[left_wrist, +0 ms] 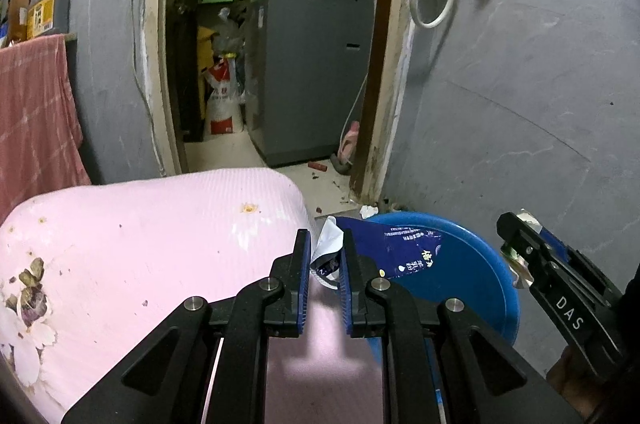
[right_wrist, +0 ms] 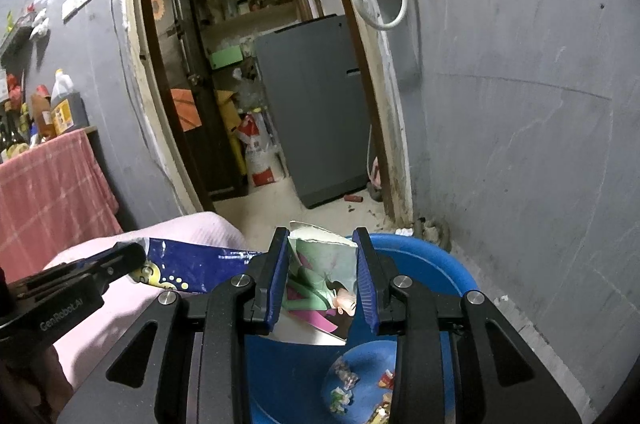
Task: Collect trash
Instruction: 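Lift both held items and carry them over the blue basin, then open both tools to drop the items into the blue basin, then move both open tools back toward the onion skin and peanut shells on the stool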
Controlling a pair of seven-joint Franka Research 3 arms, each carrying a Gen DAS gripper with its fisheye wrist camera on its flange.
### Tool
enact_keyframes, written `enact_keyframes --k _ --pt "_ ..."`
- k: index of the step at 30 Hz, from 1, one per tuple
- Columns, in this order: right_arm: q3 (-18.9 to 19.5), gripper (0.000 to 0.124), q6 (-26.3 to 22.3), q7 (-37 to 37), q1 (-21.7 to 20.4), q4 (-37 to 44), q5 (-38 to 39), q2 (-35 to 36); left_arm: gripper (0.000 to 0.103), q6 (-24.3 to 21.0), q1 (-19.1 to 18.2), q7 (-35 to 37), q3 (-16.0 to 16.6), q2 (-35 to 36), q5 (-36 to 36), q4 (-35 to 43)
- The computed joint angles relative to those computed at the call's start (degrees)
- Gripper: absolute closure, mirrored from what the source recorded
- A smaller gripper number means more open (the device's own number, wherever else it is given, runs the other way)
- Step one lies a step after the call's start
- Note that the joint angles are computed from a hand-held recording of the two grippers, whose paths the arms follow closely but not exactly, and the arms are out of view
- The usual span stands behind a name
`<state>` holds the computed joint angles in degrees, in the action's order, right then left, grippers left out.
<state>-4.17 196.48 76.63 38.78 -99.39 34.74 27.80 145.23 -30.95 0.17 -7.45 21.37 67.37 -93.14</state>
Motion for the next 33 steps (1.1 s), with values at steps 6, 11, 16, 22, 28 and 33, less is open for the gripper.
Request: enact_keyframes --k 6,11,16,22,28,33 --pt "-0.2 0.093 -1.7 0.8 -0.4 0.9 -0.8 0.5 0.092 0.8 0.7 2.2 -0.2 1.0 -3.3 0.9" --pt "-1.1 0.093 -3.7 3.0 -0.2 1.8 -2.1 1.0 0.09 1.5 1.2 4.1 -0.1 1.2 -6.5 1.0" --pt "0.3 0.087 -4.1 5.4 -1.9 1.8 -4.6 1.1 0.075 2.8 1.2 3.0 0.5 0.7 -7.1 0.2" --pt "2.5 0.08 -2.7 6.9 -3.9 1.0 -6.6 0.9 0.067 4.6 1.4 1.1 0.9 -0.2 -6.3 -0.8" --pt "4.0 0.069 0.2 6.7 -4.7 -0.1 -6.9 0.2 0.054 5.9 0.9 -6.0 1.7 -2.1 -0.3 -2.6" --pt "6.3 0.048 4.7 5.1 -5.7 -1.6 -7.0 -1.1 0.027 3.0 0.5 -16.6 1.3 -6.2 9.9 -6.0"
